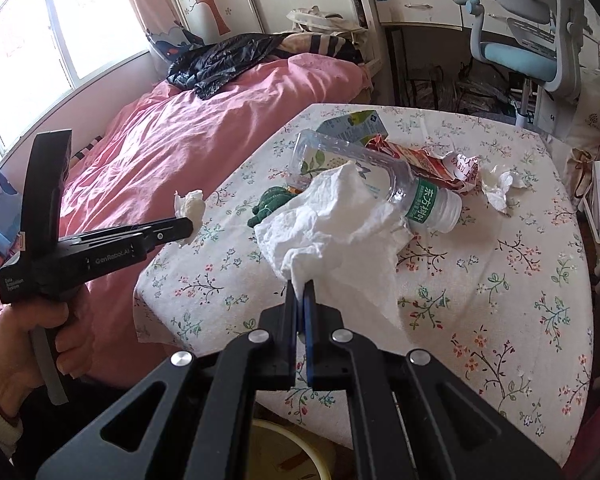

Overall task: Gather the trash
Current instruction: 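Carry the large tissue into the yellow bin and open the right tool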

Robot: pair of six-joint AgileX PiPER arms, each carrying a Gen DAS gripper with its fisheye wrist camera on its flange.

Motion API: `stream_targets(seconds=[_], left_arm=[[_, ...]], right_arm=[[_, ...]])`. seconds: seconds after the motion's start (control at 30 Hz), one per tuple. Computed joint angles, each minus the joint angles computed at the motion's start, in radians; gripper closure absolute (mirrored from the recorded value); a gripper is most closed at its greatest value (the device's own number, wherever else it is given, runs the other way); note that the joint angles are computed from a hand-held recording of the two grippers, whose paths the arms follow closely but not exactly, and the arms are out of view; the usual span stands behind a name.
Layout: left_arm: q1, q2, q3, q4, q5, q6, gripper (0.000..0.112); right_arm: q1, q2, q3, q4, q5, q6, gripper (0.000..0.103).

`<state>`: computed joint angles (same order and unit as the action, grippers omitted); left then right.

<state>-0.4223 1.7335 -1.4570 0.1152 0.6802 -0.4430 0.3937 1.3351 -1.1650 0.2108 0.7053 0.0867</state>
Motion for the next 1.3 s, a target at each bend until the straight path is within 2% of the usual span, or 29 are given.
stream_targets(seconds=[0.57,1.13,1.3], left_arm=[[0.005,-0.041,0.045,-0.011,-0.020,0.007,0.097],[0.019,-0.140,0.145,-0.055,-0.056,0.018,0.097],[0.019,-0.158,0.163,-0.057,-0.059,0.018,0.097]], right_arm=[[0.086,-0.115,0.108,0.034,-0.057,0.068,0.099],[0.313,-0.294,0.340,-0.007,-0.094,0.336,0.098],[0.333,-0.293,0.376,0.069,-0.095,0.318,0.098]])
